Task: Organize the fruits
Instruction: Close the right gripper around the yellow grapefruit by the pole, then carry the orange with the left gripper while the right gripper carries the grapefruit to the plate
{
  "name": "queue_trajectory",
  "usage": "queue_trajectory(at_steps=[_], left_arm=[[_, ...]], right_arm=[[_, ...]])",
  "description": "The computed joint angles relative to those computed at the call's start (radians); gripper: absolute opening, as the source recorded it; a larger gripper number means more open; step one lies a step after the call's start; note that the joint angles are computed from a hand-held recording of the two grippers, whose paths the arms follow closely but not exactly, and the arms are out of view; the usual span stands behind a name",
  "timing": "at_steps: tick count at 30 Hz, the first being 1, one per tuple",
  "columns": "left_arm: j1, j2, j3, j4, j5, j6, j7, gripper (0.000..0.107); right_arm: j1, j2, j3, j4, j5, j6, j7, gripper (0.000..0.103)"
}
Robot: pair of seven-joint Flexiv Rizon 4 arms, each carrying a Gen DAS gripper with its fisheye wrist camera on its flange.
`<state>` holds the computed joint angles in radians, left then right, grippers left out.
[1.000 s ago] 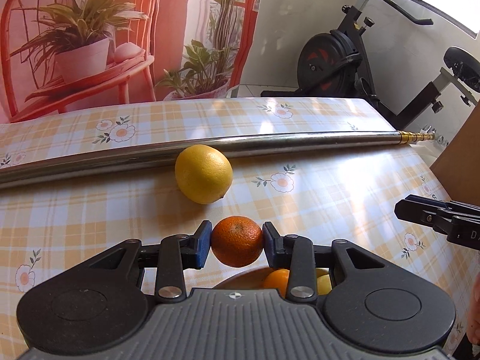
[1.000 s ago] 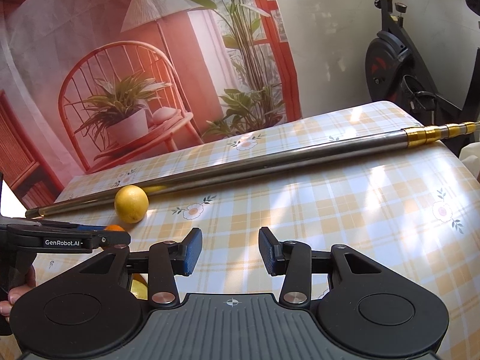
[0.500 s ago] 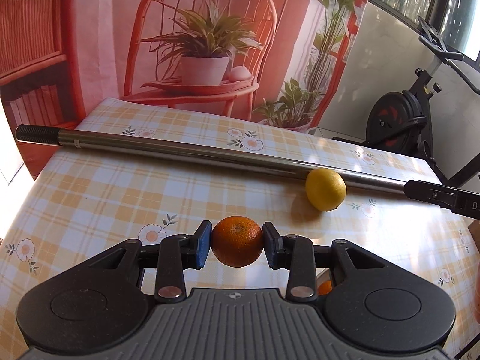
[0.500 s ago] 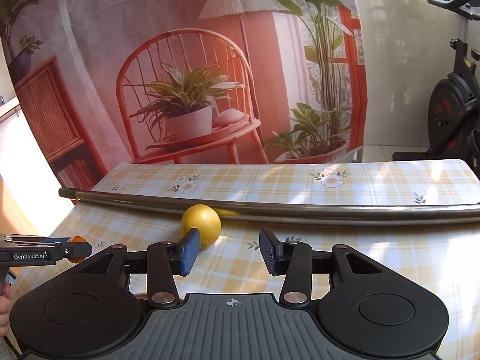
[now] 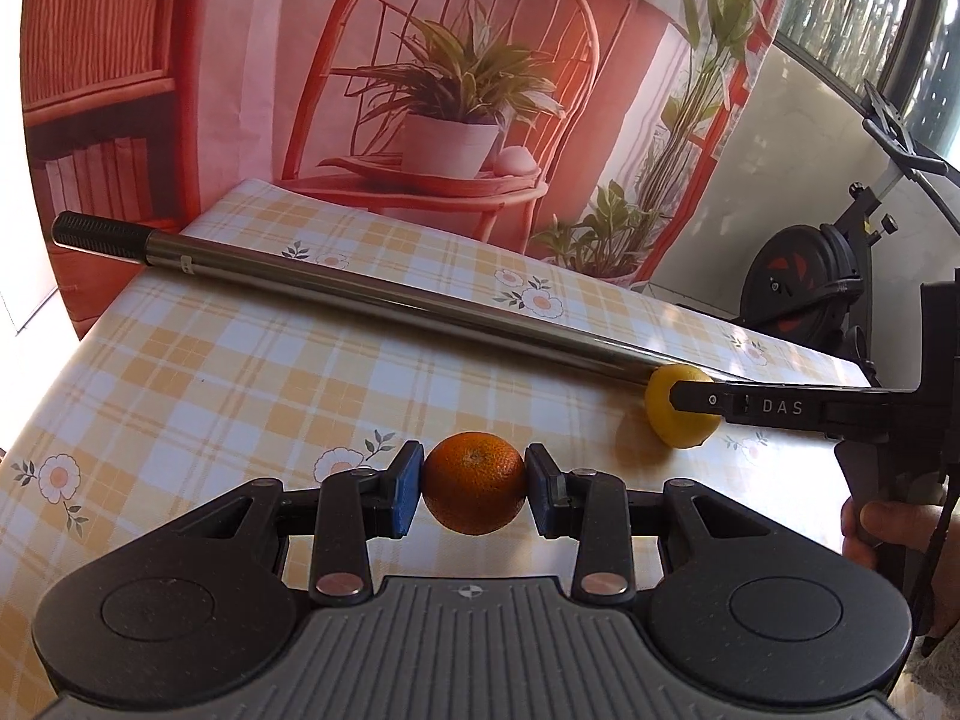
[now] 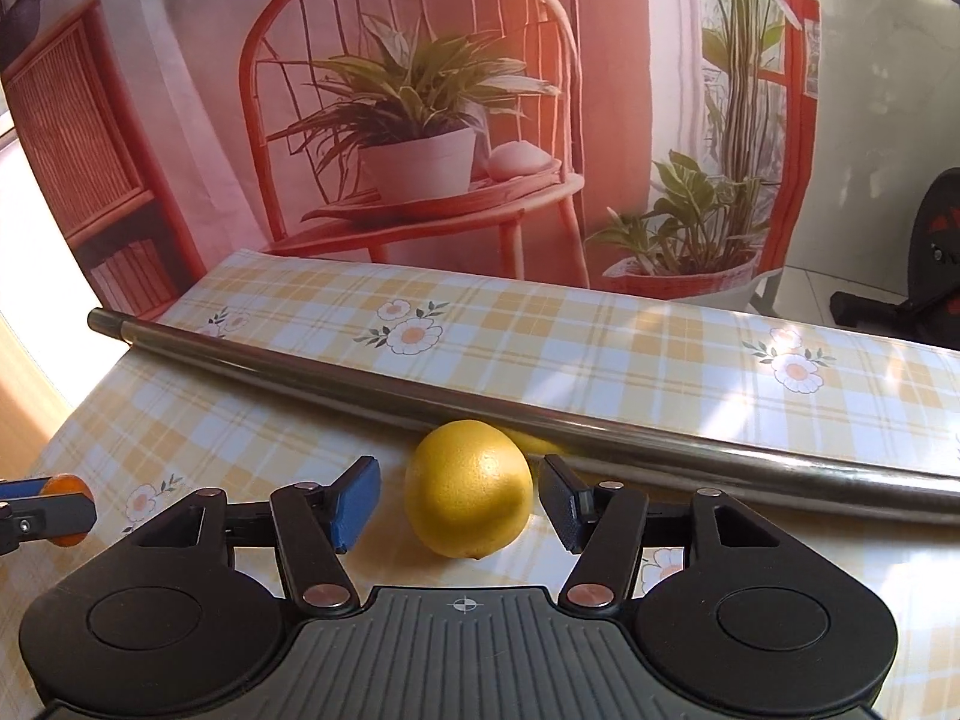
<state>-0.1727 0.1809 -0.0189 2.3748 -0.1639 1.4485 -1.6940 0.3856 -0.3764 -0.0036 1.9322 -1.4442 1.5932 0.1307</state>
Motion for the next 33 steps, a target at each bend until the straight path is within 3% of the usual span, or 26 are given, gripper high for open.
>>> queue_trajectory(at_steps=[7, 14, 20, 27, 30, 33], left_arm=[[-0.044, -0.004, 0.022, 0.020, -0.076, 0.031, 0.054, 0.038], [-0.085, -0.017, 0.028, 0.027, -0.163, 0.046, 0.121, 0.038], [-0.077, -0.014, 0.019, 0.025, -0.158, 0.037, 0.121, 0.038], [-0.085, 0.003, 0.011, 0.020, -0.148, 0.016, 0.123, 0.038], [-0.105, 0.018, 0.013, 0.022, -0.160, 0.012, 0.139, 0.038], [-0.132, 0.033, 0.019, 0.025, -0.186, 0.009, 0.161, 0.038]], right_arm=[[0.007, -0.067, 0.107, -0.032, 0.371, -0.115, -0.353, 0.054], [0.069, -0.069, 0.092, -0.047, 0.521, -0.189, -0.498, 0.052], [0.150, -0.046, 0.014, -0.018, 0.585, -0.183, -0.507, 0.051], [0.179, 0.021, -0.013, 0.047, 0.601, -0.140, -0.507, 0.051], [0.196, 0.065, -0.048, 0.094, 0.548, -0.096, -0.444, 0.051], [0.218, 0.121, -0.118, 0.155, 0.393, -0.031, -0.286, 0.051]])
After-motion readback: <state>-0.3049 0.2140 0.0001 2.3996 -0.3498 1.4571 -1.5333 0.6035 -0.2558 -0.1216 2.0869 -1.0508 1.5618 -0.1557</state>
